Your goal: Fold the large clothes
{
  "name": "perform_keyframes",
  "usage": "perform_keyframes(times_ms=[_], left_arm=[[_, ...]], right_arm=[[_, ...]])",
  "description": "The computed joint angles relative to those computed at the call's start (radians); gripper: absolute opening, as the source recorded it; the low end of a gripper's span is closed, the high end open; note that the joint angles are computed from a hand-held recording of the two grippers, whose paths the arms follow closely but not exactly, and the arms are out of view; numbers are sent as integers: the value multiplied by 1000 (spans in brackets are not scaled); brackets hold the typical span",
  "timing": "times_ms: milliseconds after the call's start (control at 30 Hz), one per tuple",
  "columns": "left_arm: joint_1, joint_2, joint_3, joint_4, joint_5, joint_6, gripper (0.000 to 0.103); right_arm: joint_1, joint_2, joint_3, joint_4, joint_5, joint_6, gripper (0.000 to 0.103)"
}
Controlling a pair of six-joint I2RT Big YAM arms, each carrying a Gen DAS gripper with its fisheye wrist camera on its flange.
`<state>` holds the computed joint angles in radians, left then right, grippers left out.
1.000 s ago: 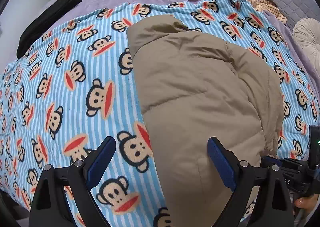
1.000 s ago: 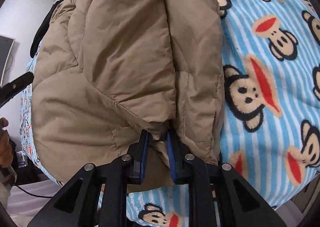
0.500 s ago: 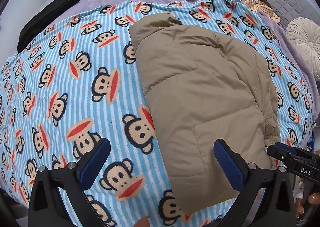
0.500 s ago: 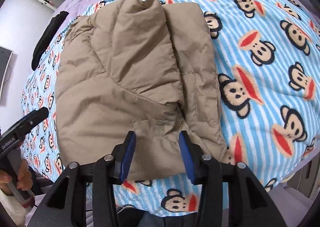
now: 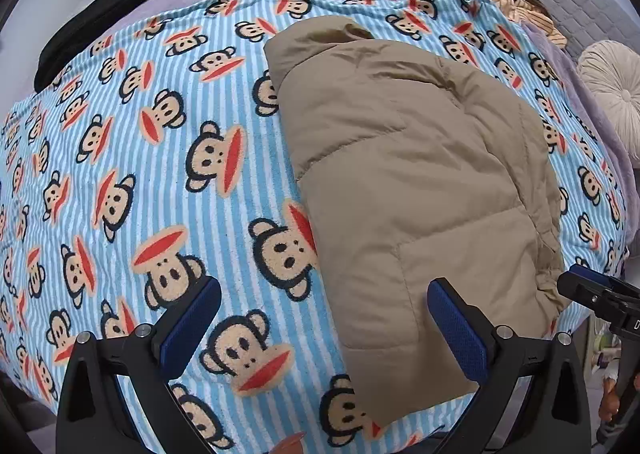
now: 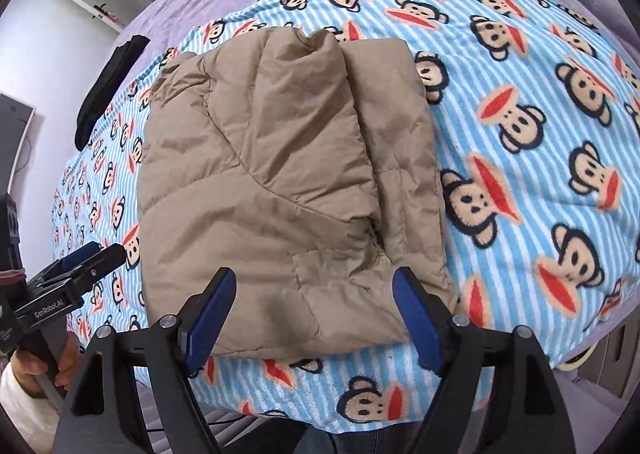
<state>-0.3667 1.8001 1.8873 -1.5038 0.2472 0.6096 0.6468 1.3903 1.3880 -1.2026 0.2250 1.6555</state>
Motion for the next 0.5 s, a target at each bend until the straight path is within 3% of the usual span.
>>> perform_keyframes(times_ms=[233,500], left_arm=[[-20,64,69,-51,11,-102,103],[-49,120,111,-98,49,-161,103]], right_arm=[[-97,-53,-65,59,-73,-177,87],[-197,-110,-183,141,-196,-267,87]])
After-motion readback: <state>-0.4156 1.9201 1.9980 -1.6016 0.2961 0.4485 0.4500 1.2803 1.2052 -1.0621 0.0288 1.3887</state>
